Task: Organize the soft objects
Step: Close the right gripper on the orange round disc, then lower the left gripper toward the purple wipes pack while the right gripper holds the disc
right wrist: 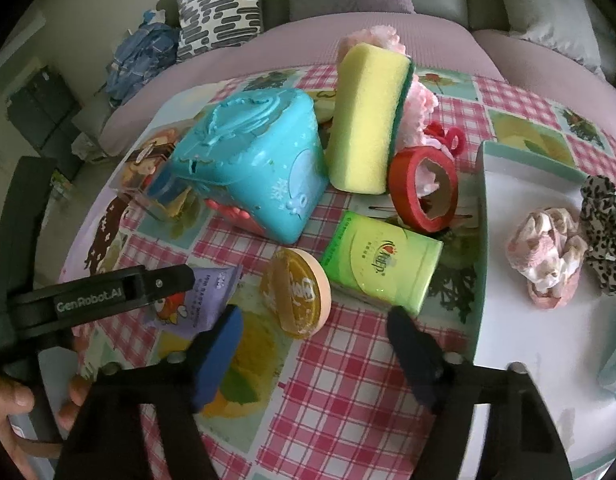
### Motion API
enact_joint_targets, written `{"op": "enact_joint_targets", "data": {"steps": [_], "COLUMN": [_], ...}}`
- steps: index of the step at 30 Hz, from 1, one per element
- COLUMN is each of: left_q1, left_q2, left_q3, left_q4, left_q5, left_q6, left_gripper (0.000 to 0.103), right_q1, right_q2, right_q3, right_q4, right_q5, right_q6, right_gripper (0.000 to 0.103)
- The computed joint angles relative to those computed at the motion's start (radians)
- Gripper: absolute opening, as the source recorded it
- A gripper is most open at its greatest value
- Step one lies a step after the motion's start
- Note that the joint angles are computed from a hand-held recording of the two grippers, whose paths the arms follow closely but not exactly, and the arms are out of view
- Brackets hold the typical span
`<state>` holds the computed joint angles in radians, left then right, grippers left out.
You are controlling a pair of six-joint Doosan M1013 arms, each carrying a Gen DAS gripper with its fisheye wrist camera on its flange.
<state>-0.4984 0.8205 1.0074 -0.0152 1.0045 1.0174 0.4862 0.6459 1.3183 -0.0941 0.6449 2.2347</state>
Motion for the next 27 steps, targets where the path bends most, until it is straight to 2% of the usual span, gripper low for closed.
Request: {"op": "enact_joint_targets", "data": {"steps": [3, 5, 10, 19, 27], "left_q1": [0.004, 0.018, 0.024, 0.032, 0.030], "left_q2": [0.001, -0.012, -0.031, -0.040, -0.035], "left_q3": [-0.002, 0.020, 0.041, 0.051, 0.046], "left_q4": [-0.007, -0.023, -0.035, -0.046, -0.041], "left_q5": [-0.006, -0.019, -0.033, -0.034, -0.028], "left_q6": [0.000, 0.024, 0.032, 0.037, 0.031], "left_gripper": [0.089, 0.089, 0.089, 0.089, 0.089], "right_q1": [-0.003, -0.006, -0.009, -0.011, -0.008], "right_q2": [0.009, 0.012, 0.018, 0.015, 0.012], "right_q3": [-0.008, -0.009, -0.012, -0.006, -0.004], "right_q4": [0.016, 0.035, 0.059, 0.075, 0.077], "right_q5": [0.002, -0.003, -0.011, -0.025, -0.038], "right_q6": [-0.001, -0.009, -0.013, -0.034, -0.045], "right_gripper": [0.067, 0.063, 0.049, 0.030, 0.022]}}
